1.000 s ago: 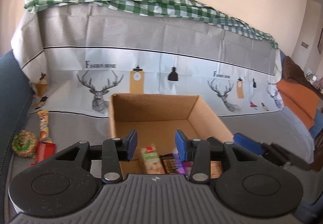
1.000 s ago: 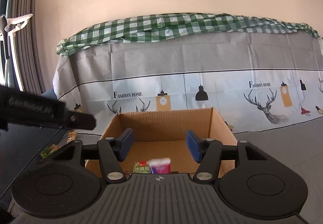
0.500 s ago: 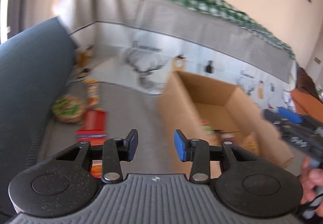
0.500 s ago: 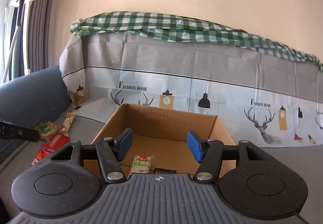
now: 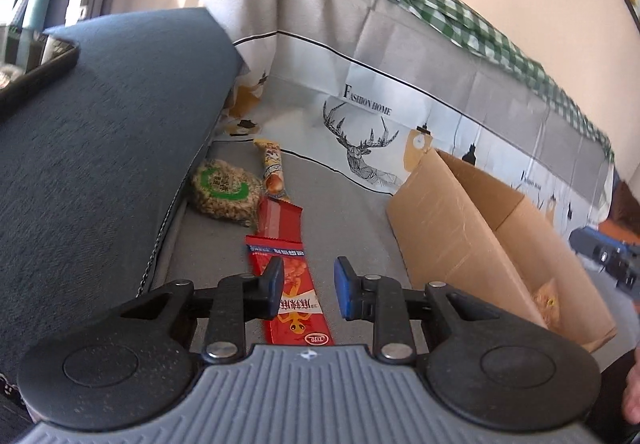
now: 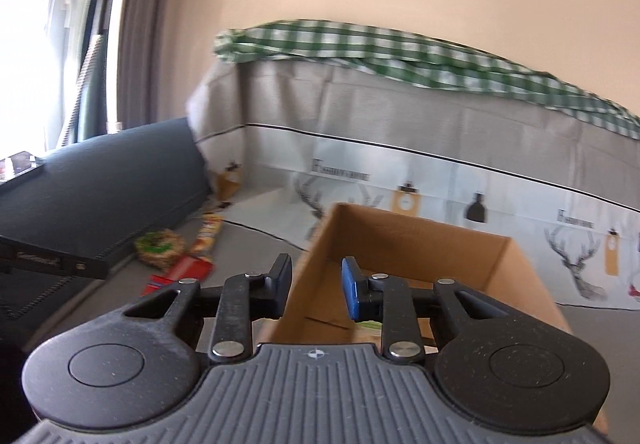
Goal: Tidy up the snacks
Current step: 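Move both open grippers back to the snack pile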
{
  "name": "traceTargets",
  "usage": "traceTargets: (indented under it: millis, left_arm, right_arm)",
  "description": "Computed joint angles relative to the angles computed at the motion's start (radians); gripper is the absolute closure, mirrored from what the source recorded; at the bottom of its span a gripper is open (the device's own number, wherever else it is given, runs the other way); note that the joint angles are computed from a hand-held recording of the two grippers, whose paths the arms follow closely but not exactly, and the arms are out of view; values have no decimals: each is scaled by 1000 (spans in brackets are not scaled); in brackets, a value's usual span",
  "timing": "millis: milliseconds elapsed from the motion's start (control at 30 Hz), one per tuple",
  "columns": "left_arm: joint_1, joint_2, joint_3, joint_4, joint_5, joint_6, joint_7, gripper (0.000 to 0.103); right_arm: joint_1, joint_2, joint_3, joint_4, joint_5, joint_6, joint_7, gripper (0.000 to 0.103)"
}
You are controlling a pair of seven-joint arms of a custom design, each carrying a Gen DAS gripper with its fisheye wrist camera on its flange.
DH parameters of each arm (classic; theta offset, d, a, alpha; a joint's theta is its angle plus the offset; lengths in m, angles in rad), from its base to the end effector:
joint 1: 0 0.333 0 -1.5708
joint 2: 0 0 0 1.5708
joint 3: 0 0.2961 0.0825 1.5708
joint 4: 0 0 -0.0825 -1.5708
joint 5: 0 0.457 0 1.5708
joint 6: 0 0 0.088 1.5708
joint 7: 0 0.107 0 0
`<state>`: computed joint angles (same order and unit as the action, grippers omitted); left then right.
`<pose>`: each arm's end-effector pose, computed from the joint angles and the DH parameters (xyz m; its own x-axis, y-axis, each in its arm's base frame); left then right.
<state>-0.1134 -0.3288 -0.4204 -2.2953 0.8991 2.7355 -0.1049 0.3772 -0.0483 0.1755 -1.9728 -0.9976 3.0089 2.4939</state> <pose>0.4734 -0.3260 0.4900 0.1998 -0.9179 0.3428 -0.5184 -0.3959 -0.7580 0.5199 0.3948 0.5472 0.4587 -0.8807 0.1183 -0.3168 -0.2865 -0.9042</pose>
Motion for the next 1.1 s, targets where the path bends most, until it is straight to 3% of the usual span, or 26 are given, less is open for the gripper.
traceTargets:
  millis: [100, 133, 233, 333, 600, 667, 800, 933, 1100]
  left_arm:
    - [10, -19, -1, -20, -2, 13, -53, 73]
    - [14, -23, -1, -25, -6, 16, -65, 73]
    - [25, -38, -1, -42, -20, 27, -93, 73]
    - [37, -41, -9, -44, -25, 25, -106, 73]
    - [32, -24, -19, -20, -23, -43, -99, 73]
    - [28, -21, -18, -16, -13, -56, -110, 73]
    - [19, -12, -15, -7, 10, -80, -128, 73]
    - [4, -2, -5, 2, 23, -102, -134, 73]
    - [-17, 18, 15, 17, 12, -118, -110, 73]
  right_arm:
    - [15, 27, 5, 21, 21, 27, -16, 74]
    - [21, 36, 6, 34, -31, 29, 26, 74]
    - [52, 72, -1, 102, -380, 34, 276, 74]
    - [90, 116, -14, 154, -503, 55, 371, 74]
    - [169, 277, -25, 225, -176, 51, 30, 73]
    - [172, 317, -13, 245, -76, 28, -60, 67]
    - [118, 392, 77, 280, 215, -31, -310, 50]
    - [132, 456, 82, 337, 334, -73, -403, 29]
    - [120, 534, 123, 410, 517, -148, -560, 28]
